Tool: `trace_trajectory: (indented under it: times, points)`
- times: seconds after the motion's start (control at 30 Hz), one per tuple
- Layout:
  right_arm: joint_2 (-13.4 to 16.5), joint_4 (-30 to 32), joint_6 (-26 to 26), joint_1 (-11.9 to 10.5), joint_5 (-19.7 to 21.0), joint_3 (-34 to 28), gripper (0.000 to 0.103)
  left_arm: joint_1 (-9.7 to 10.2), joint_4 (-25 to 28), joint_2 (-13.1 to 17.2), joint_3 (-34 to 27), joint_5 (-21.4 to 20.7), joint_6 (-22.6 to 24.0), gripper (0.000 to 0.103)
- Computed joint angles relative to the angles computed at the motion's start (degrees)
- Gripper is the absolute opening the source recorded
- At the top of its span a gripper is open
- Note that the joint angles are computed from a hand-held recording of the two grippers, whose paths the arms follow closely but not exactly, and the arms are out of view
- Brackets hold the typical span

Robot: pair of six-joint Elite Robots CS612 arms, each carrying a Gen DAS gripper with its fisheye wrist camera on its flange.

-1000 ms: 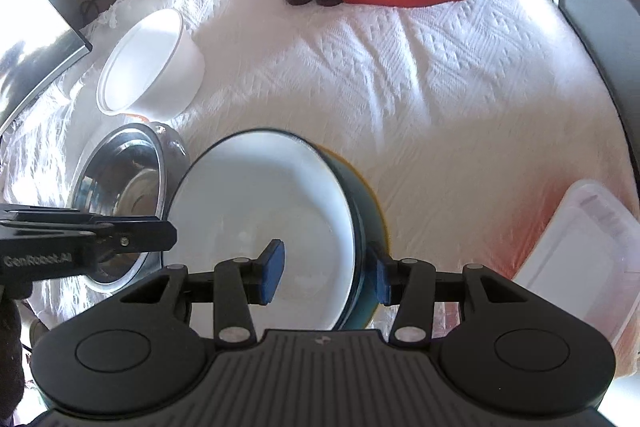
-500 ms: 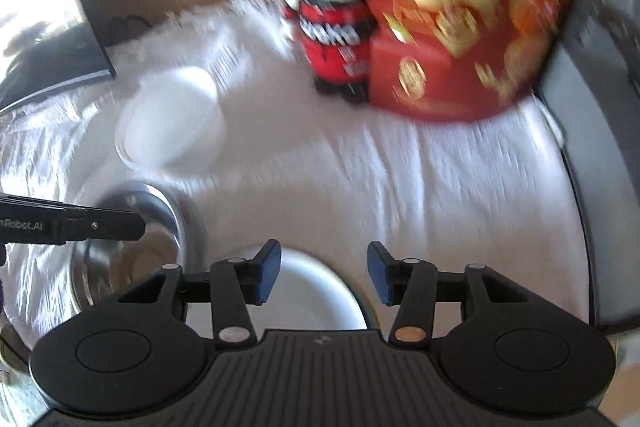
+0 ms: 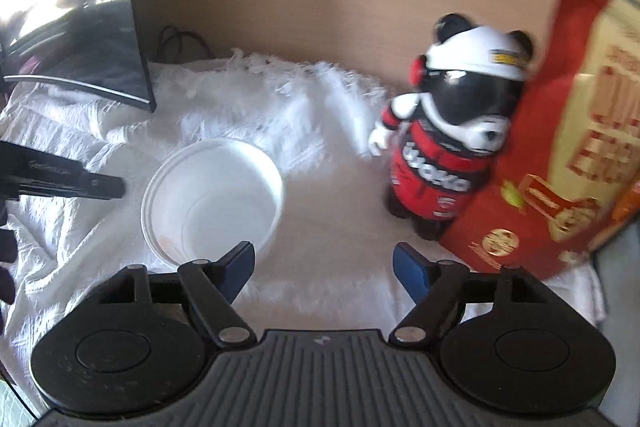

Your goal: Organize plates and bowls

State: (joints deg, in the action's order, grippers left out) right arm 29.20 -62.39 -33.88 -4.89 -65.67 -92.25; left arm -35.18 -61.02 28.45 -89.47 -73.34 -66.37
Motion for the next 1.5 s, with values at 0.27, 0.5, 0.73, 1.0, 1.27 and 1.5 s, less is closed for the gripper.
trace_trajectory:
  times: [0.27, 0.5, 0.73, 1.0, 1.27, 1.5]
  points:
    - [-1.5, 2.2, 1.6, 2.4, -0.6, 7.9, 0.076, 0.85, 1.1, -0.6, 5.0, -0.8, -1.0, 0.019]
    - [-2.3, 4.1, 5.5, 3.6, 1.1, 13.0, 0.073, 1.59, 1.6, -0.4, 6.6, -2.2, -2.5, 0.021]
    - [-3.3, 9.5, 6.9, 3.0, 4.0, 15.1, 0.031, 1.79, -1.9, -0.2, 7.1, -5.7, -0.9, 0.020]
    - [-2.9, 8.1, 8.6, -0.2, 2.0, 10.5, 0.031, 0.81, -9.0, -2.0, 11.0, -10.9, 2.6, 0.020]
    - [-2.4, 9.2, 12.7, -4.5, 0.3, 8.2, 0.032, -1.15, -12.1, -5.5, 18.2, -17.1, 10.6, 0.020]
    - [-1.2, 11.7, 15.0, -6.3, -1.2, 7.7, 0.032, -2.19, -11.1, -7.1, 23.0, -20.9, 13.8, 0.020]
